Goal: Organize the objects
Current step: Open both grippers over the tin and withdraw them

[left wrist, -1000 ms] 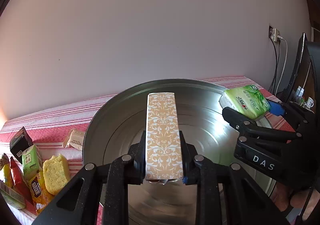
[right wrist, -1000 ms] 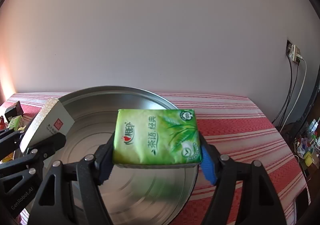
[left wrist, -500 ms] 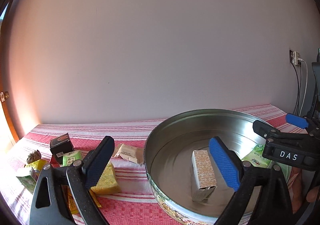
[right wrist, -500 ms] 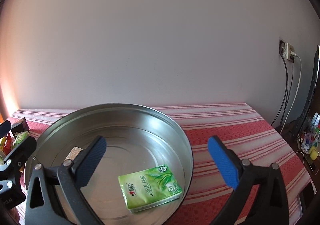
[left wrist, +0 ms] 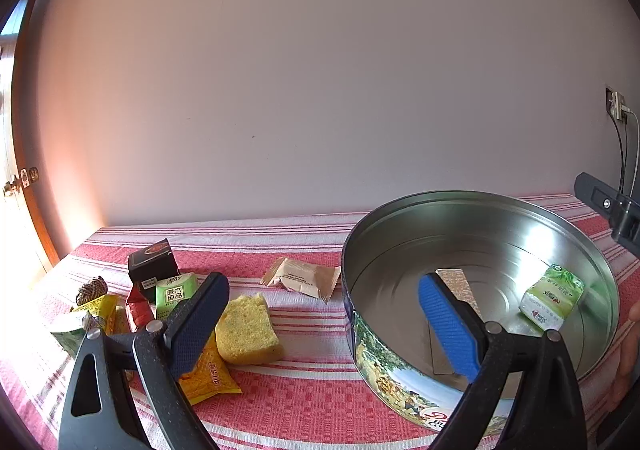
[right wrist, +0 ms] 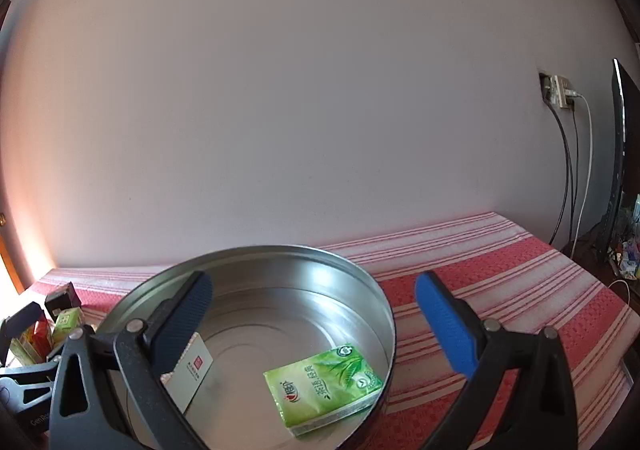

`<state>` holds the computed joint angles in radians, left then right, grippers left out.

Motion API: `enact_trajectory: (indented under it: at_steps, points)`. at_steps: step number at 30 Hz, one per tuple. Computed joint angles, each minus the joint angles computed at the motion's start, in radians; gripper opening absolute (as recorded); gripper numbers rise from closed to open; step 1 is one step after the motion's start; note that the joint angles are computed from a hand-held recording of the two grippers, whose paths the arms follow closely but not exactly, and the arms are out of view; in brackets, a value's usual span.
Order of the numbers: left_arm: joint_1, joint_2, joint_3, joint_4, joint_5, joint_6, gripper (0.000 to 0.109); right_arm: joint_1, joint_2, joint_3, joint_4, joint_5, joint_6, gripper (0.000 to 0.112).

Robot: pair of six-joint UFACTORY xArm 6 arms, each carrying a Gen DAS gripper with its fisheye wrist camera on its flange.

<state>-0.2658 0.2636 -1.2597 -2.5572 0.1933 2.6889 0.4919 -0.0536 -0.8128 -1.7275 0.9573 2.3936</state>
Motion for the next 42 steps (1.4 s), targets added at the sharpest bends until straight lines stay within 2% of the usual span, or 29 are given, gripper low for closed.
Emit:
enact_trajectory:
  at_steps: [3,4,10,20,29,32,35,42]
  points:
    - [0.005,0.012,-0.006,0.026,-0.003,-0.043,0.097,0.038,0.001,0.016,0.008,0.105,0.076,0.103]
    - [0.010,0.024,-0.014,0.035,-0.001,-0.051,0.097,0.039,0.006,0.012,0.022,0.114,0.076,0.103]
    - [0.019,0.027,-0.021,0.023,-0.017,-0.030,0.097,0.042,0.026,-0.018,0.113,0.131,0.039,0.103]
    - [0.059,0.013,0.009,0.124,0.009,-0.121,0.097,0.099,0.025,-0.003,0.158,0.212,0.078,0.103]
    - [0.140,0.017,0.012,0.193,0.027,-0.151,0.097,0.186,0.084,-0.062,0.196,0.289,0.028,0.103]
    - [0.180,0.024,0.003,0.209,0.025,-0.179,0.097,0.205,0.116,-0.097,0.193,0.277,0.022,0.103]
    - [0.216,0.038,-0.009,0.283,0.017,-0.274,0.097,0.220,0.162,-0.156,0.195,0.255,-0.021,0.103]
    - [0.264,0.097,-0.052,0.606,0.004,-0.662,0.097,0.241,0.286,-0.315,0.176,0.162,-0.110,0.103]
